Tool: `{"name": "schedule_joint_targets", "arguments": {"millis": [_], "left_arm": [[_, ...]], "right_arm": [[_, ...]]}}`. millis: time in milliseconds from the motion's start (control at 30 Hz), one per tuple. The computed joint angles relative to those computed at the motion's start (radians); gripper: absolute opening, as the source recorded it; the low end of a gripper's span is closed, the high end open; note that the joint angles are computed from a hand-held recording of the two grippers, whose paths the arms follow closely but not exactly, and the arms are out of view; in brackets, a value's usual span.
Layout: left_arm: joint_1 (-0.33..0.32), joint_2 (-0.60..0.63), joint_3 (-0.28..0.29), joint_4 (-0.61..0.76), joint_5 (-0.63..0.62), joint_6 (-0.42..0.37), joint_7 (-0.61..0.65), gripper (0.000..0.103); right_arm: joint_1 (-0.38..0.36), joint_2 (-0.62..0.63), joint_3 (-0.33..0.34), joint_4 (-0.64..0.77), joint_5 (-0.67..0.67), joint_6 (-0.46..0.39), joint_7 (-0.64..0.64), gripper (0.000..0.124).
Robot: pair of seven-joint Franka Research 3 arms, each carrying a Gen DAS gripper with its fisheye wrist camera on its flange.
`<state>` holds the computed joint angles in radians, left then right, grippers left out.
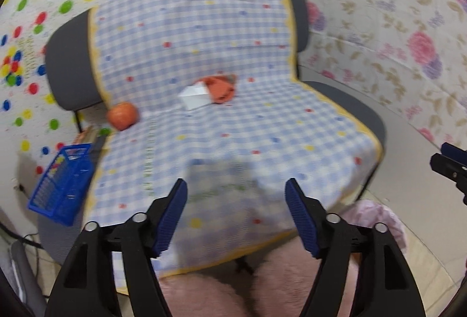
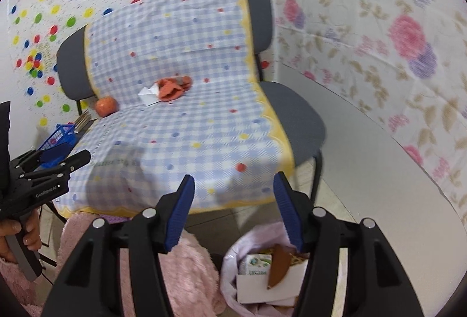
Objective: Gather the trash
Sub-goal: 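Move both tools back toward the chair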
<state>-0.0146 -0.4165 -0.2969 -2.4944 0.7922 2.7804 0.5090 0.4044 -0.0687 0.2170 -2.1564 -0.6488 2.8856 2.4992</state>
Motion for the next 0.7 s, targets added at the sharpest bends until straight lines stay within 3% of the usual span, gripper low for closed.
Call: {"name": "schedule_joint_targets", "arguments": {"millis": [200,267,333,400,700], "left_arm": [[0.042,-0.066,0.043,-0.042,-0.01,-0.044,0.005,0.079],[0.05,-0.084,0.055,-0.049,-0.029,-0.067,0.02,0.084],[0.062,-0.099,0.063,-0.052,-0.039,-0.077,0.029,0.087],[0.073,-0.103,0.073,-0.044,-0.053,-0.092,0.043,0.087],[0.15,-0.101,0.078,0.031,-0.027,-0.103,0.057,0.088]], "right_arm": [[0.051,0.095,-0.024,0.118,0.001,-0.007,-0.044,0.06],[0.073,0.118,-0.041,0.148,0.006,-0.008,-0.059,0.062],[0.095,0.14,-0.059,0.179,0.0,-0.008,-0.066,0.082],[0.115,0.169,-0.076,0.219,-0.006,-0.015,-0.083,0.084],[0.159,0.33,-0.093,0.419,0.235,-0.025,-0.376,0.085]]}}
